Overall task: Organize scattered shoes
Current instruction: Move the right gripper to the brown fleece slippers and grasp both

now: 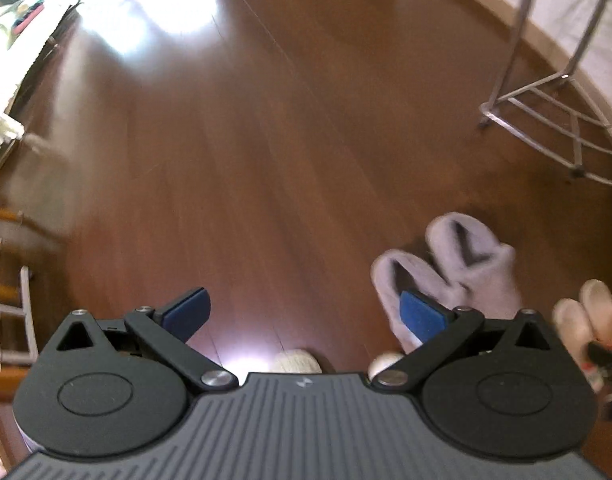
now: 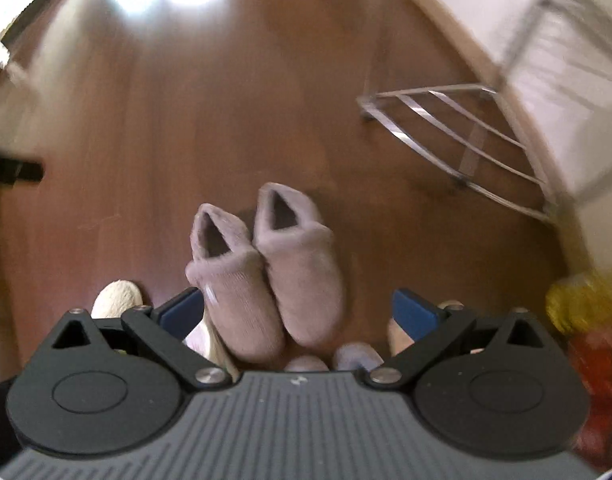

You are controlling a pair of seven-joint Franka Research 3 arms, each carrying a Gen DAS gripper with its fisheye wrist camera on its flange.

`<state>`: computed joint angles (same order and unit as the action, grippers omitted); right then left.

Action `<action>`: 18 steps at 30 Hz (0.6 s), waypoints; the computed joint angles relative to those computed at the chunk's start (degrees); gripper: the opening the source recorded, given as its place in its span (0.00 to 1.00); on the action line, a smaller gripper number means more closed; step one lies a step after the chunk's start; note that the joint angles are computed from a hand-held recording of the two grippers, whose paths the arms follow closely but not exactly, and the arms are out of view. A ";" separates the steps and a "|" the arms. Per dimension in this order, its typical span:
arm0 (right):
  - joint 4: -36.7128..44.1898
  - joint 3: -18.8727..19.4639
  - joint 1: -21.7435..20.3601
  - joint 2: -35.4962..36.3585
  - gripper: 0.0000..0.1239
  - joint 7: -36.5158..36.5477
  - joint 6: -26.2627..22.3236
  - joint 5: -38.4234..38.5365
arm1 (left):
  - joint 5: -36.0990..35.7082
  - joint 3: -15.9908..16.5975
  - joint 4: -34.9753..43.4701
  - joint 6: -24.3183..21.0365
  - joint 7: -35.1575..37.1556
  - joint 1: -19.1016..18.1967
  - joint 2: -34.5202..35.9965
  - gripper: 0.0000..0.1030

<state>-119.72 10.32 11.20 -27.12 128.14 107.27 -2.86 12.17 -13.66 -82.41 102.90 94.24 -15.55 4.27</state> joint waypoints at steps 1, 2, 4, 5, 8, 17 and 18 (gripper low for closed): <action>-0.80 -1.66 2.16 2.30 0.81 -0.45 2.79 -1.07 | -0.15 0.21 -0.52 1.78 0.75 0.28 1.66 0.99; -2.56 -1.69 2.31 4.39 0.81 -1.56 6.83 -1.39 | -0.29 0.36 -0.94 3.06 1.45 0.51 3.18 0.99; -4.89 -0.25 0.96 10.41 0.81 -4.06 15.19 -2.07 | -0.35 0.54 -1.72 5.26 2.40 0.83 5.53 0.99; -5.20 -0.48 1.37 12.44 0.80 -4.81 16.72 -2.69 | -0.31 0.63 -3.31 7.39 2.88 1.06 6.06 0.99; -5.56 -1.07 2.75 20.57 0.79 -6.71 21.06 -6.37 | 0.34 0.91 -7.50 11.79 3.66 1.57 7.12 0.99; -6.40 -5.40 6.01 32.60 0.39 -10.87 26.86 -3.80 | 0.74 1.18 -14.89 12.67 2.16 2.67 7.06 0.99; -7.28 -5.85 6.05 32.29 0.32 -10.59 28.86 -2.67 | 1.14 1.01 -15.69 12.45 2.31 2.47 6.50 0.99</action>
